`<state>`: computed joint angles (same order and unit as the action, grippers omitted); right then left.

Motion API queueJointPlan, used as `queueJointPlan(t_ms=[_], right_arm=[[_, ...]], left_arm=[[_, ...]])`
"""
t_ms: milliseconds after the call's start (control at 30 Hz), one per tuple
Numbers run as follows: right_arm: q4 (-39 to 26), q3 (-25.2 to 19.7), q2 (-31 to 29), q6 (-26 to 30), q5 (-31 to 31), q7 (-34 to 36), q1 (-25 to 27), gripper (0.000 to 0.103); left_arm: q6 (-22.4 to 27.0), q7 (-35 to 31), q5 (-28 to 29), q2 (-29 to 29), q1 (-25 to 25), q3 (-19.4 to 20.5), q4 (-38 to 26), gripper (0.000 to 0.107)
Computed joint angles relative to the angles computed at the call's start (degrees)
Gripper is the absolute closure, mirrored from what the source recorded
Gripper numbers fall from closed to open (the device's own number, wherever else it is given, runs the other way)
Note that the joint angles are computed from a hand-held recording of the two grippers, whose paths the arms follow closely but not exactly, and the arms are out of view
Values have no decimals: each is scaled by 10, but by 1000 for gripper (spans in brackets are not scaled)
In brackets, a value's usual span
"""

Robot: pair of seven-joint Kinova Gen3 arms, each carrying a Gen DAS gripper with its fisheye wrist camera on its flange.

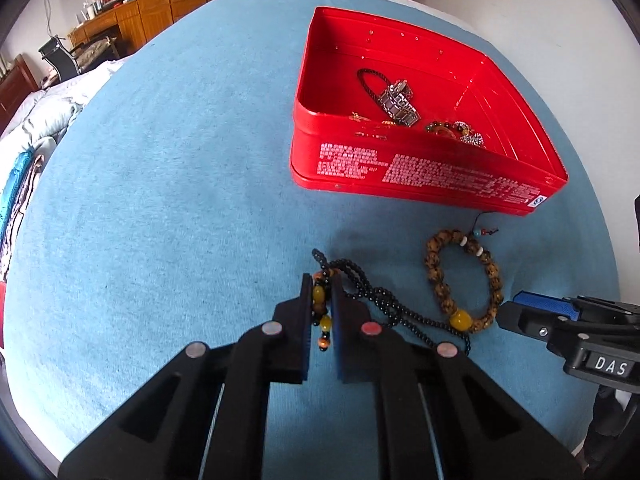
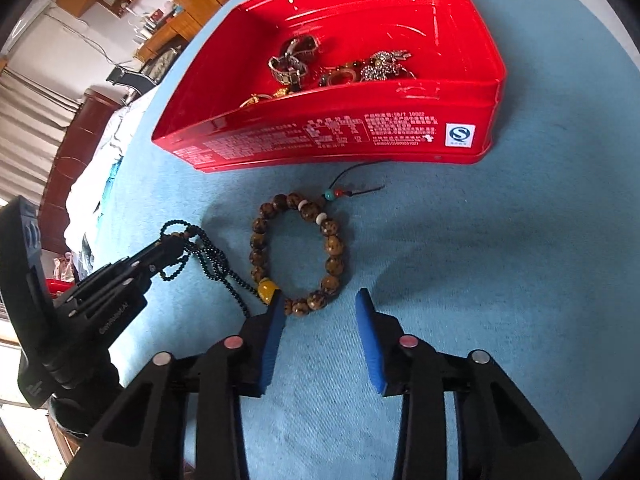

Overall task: Organize jewelry
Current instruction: 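Grasp the black bead necklace with the left gripper while the right grasps the wooden-bead bracelet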

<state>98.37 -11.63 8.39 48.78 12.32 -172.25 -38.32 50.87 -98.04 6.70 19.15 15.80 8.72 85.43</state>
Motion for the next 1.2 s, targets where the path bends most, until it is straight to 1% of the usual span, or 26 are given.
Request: queueJointPlan(t_ms=[367, 533, 567, 667, 733, 900, 1033, 1133, 1200], right_arm=[[-28, 12, 28, 23, -6, 35, 5, 70], [-40, 17, 40, 32, -1, 35, 0, 71], [-46, 18, 43, 38, 2, 32, -3, 72], [-62, 22, 53, 63, 15, 22, -14, 82], [-68, 25, 59, 74, 22, 15, -19, 91], [-47, 26, 49, 52, 36, -10, -28, 91], [-24, 20, 32, 34, 54, -32, -36, 92], [-25, 12, 25, 46, 73, -48, -48, 92], [-33, 7, 20, 64, 91, -59, -58, 92]], left_arm=[[1, -9, 7, 11, -4, 2, -12, 101], [2, -11, 11, 13, -4, 2, -16, 101], [2, -11, 10, 14, -3, 2, -16, 101], [2, -10, 9, 14, -1, 2, -17, 101], [0, -10, 9, 12, -1, 2, -14, 101], [-4, -6, 7, 7, 2, 1, -9, 101], [-10, -16, 14, -7, -4, 4, 4, 101], [-16, -27, 23, -20, -9, 7, 15, 101], [-19, -34, 28, -27, -12, 8, 21, 101]])
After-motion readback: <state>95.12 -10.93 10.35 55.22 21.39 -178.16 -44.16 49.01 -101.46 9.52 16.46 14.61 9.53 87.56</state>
